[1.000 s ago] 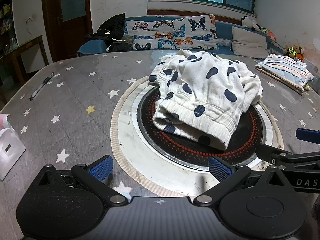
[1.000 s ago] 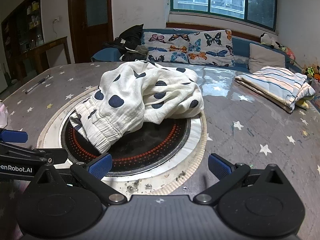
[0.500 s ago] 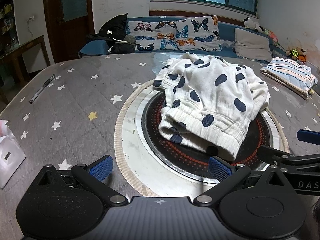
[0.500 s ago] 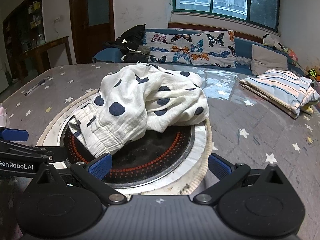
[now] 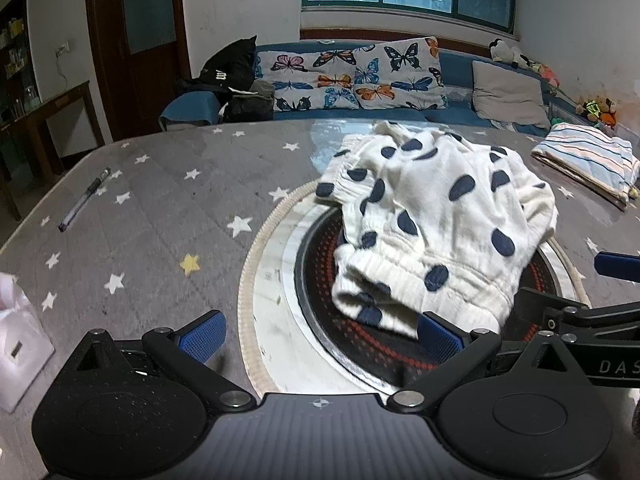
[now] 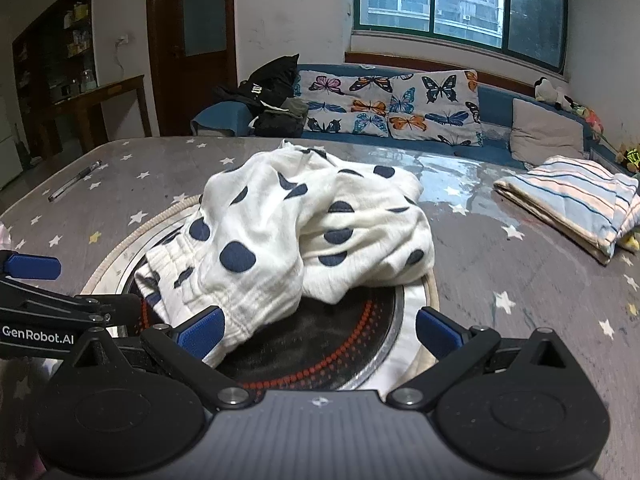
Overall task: Fold clothes
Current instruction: 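Grasp the garment's cuffed hem with the left gripper while the right gripper grasps another edge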
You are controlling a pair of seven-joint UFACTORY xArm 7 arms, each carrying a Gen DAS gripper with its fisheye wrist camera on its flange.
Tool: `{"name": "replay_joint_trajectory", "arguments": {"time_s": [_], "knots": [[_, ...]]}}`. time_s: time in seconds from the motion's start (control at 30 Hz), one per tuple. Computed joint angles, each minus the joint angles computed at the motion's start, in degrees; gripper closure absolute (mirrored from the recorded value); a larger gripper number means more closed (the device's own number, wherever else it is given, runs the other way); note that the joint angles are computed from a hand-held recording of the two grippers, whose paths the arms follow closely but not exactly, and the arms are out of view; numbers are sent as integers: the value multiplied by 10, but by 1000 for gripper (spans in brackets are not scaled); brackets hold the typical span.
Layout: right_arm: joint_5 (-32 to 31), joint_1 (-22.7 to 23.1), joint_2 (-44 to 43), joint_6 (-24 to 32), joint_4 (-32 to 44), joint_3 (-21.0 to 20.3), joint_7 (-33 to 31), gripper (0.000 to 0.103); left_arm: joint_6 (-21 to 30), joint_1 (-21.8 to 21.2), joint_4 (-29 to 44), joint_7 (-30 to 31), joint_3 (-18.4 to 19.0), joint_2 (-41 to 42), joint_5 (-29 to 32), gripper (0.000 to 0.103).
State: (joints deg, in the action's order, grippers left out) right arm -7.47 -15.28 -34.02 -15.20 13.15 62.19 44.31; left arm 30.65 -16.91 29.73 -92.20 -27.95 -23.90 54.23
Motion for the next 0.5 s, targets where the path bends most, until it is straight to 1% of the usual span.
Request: {"name": "replay_joint_trajectory", "arguments": {"time_s": [0.1, 0.17, 0.27, 0.33, 0.4, 0.47, 0.5], "knots": [[0, -13, 6, -8, 5, 2, -5, 1, 0, 9, 9, -7, 1, 7, 14, 0], [3, -17, 8, -10, 8, 1, -8, 5, -6, 14, 16, -11, 6, 14, 25, 0], [9, -21, 20, -19, 9, -6, -14, 8, -21, 23, 26, -25, 12, 25, 52, 1], [18, -22, 24, -25, 9, -10, -18, 9, -40, 28, 32, -37, 17, 33, 77, 4], [25, -24, 27, -27, 9, -10, -25, 9, -57, 33, 41, -48, 23, 46, 101, 15], [31, -26, 29, -28, 8, -10, -31, 10, -70, 35, 54, -62, 30, 67, 127, 23], [35, -27, 30, -28, 7, -9, -33, 10, -79, 35, 58, -70, 35, 75, 141, 25]]}}
